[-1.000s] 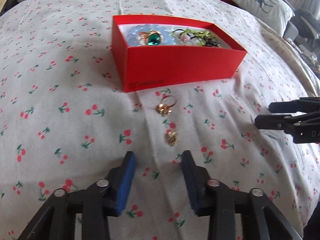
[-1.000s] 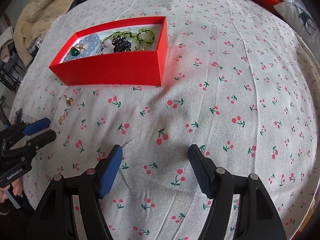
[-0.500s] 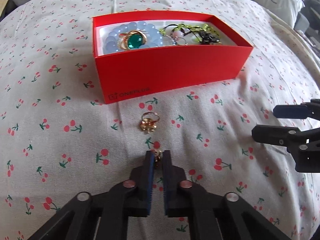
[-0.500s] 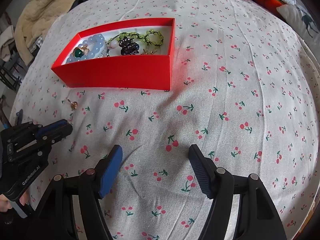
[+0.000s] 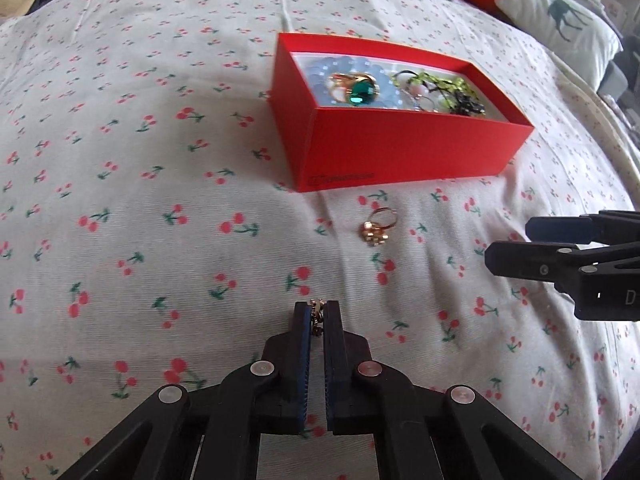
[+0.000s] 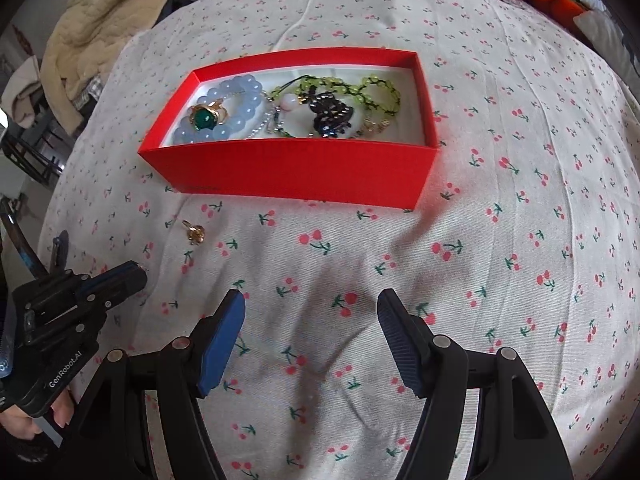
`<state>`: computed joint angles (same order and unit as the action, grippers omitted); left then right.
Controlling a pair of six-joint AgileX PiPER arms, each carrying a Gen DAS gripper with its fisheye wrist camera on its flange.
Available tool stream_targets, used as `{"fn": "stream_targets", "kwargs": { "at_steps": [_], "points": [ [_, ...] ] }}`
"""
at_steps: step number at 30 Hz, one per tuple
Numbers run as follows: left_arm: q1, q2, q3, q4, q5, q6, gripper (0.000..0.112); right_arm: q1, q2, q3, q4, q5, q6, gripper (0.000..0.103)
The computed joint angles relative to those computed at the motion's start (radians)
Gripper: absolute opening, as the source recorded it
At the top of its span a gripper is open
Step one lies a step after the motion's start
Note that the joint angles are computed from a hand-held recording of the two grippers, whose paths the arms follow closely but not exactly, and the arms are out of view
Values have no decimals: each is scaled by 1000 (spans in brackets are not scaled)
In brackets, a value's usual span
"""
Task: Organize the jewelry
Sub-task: 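Grasp the gold ring with the right tool while the left tool holds the earring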
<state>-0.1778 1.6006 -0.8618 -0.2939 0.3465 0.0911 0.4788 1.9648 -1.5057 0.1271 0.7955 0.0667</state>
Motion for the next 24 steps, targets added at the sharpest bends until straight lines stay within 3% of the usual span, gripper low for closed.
{"fn": "stream_targets", "kwargs": {
  "at_steps": [7,15,24],
  "points": [
    [18,-23,7,224,27,-208,1,64,83,-121,9,35,45,71],
    [84,-25,13,155,59,-134,1,143,179,-257,-56,75,139,71],
    [114,-40,30,86,70,-55,1,200,252,-367,-151,91,211,41]
  ]
}}
